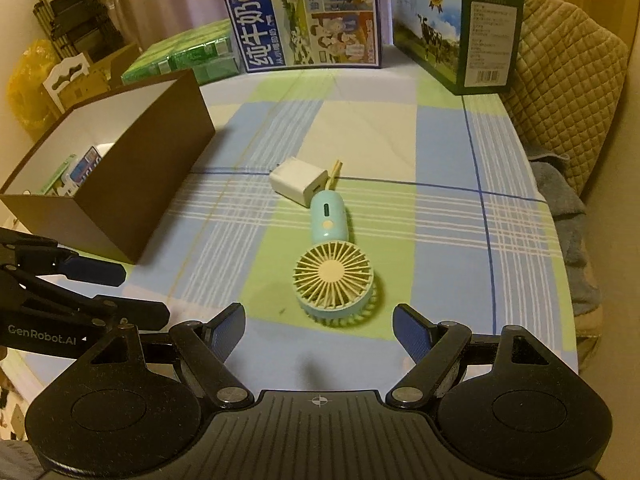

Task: Organize rigid objects
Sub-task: 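Grasp the white charger block with the left tool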

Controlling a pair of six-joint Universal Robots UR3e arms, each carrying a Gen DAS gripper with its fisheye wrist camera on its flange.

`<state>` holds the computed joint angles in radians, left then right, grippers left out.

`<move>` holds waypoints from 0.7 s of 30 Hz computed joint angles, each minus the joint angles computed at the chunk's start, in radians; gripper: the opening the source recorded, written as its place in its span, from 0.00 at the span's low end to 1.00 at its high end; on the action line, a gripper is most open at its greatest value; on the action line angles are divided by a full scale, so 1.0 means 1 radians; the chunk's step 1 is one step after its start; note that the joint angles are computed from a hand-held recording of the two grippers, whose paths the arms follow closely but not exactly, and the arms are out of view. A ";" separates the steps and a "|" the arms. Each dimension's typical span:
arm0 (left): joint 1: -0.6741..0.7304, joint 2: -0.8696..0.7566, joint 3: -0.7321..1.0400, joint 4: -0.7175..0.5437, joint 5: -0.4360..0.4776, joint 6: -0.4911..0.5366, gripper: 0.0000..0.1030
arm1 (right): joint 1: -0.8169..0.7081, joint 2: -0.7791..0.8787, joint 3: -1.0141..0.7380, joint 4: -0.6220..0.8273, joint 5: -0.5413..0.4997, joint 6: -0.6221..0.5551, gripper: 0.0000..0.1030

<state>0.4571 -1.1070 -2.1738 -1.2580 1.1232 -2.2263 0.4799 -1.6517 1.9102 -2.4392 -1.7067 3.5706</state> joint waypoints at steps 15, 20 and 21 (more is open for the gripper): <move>-0.212 -0.245 -0.002 0.343 0.125 -0.255 0.61 | -0.118 0.154 -0.005 -0.112 0.104 -0.187 0.76; -0.240 -0.302 0.015 0.387 0.152 -0.283 0.61 | -0.128 0.209 -0.032 -0.133 0.114 -0.226 0.75; -0.245 -0.314 0.019 0.396 0.158 -0.288 0.61 | -0.130 0.218 -0.037 -0.137 0.116 -0.230 0.75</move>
<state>0.2123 -1.4213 -2.1544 -0.8617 1.2807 -2.5139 0.3503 -1.4339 1.8733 -2.5758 -1.5909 3.3410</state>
